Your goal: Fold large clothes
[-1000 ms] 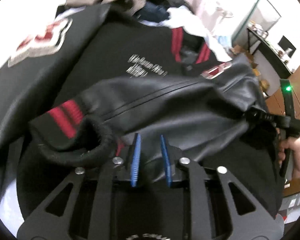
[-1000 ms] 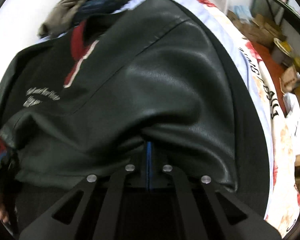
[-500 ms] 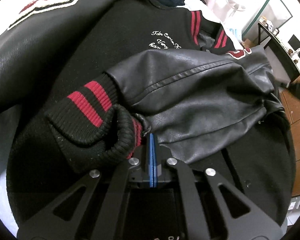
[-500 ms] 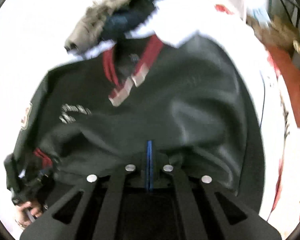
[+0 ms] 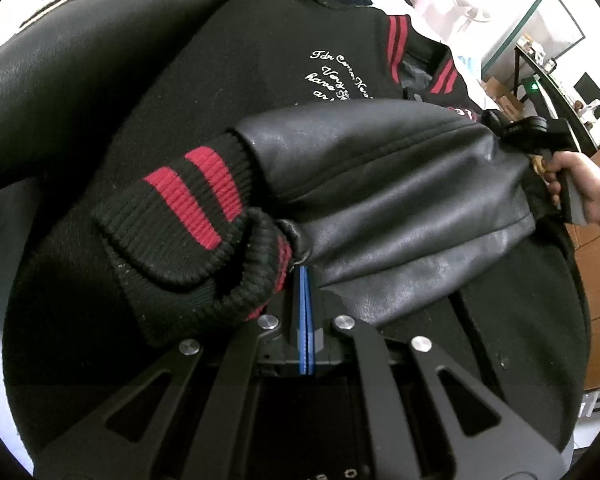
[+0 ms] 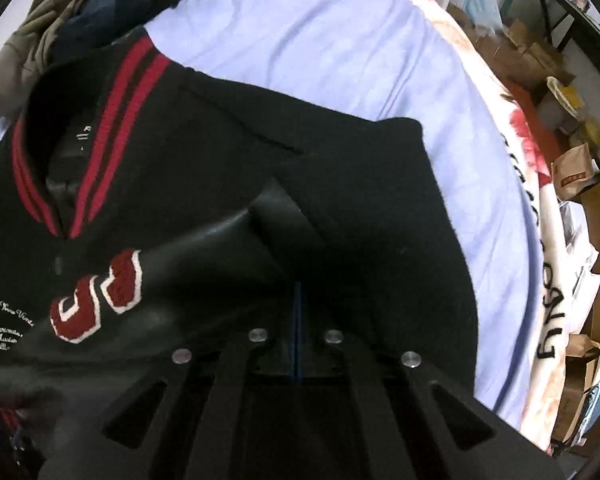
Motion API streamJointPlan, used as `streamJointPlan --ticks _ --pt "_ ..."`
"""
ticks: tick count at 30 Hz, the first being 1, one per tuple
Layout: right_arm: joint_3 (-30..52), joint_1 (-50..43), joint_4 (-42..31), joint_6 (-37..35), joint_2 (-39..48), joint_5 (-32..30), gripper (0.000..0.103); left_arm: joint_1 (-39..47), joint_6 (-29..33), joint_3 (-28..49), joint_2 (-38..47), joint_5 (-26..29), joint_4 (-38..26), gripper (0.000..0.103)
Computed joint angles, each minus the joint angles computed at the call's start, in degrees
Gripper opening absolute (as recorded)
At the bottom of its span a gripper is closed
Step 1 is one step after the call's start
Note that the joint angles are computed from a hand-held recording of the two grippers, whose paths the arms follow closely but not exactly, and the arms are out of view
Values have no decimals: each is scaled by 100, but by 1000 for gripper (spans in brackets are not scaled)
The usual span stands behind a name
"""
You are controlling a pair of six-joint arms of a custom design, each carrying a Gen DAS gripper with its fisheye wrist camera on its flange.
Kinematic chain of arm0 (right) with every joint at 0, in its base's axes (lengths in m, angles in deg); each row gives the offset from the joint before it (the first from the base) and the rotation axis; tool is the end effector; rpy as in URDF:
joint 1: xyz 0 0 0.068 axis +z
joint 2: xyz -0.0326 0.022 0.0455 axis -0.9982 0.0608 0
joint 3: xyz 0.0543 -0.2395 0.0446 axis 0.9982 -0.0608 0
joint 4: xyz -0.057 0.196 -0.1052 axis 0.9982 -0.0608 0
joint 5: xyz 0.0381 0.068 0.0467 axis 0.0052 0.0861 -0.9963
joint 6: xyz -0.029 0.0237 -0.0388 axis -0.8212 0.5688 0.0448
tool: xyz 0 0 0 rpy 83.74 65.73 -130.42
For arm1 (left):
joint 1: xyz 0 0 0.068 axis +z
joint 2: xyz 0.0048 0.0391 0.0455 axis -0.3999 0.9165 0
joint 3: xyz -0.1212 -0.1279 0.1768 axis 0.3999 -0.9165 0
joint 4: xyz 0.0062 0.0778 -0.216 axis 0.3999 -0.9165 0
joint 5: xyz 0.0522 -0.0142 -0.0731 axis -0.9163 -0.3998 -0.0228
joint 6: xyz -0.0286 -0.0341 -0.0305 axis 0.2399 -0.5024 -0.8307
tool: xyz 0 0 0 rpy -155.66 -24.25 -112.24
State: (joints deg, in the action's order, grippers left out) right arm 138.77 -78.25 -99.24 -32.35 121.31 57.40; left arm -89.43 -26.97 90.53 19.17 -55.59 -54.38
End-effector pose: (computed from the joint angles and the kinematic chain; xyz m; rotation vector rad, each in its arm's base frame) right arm 0.4159 0.0613 0.1424 -0.3143 2.8955 0.0451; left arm 0.0837 -0.1541 0.1979 -0.3385 2.6518 -0.2431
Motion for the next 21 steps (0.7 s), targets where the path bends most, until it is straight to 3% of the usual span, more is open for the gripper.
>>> streamJointPlan --ticks 4,6,12,14,21 --pt "-1046 157 320 -595 -1203 3 2 10 51 72 112 -10 -36 4" --pt "-1960 248 513 -1151 -2219 -11 3 11 60 91 129 -18 -31 4" --pt "-3476 33 71 -1570 -3863 -194 3 -29 -9 81 120 -38 -42 4" --pt "-3901 -257 279 -1674 -3911 -117 1 -57 -20 126 190 -70 -77 4" --pt "-4255 -662 997 -1037 -3065 -467 1 -80 -54 92 228 -96 -23 4"
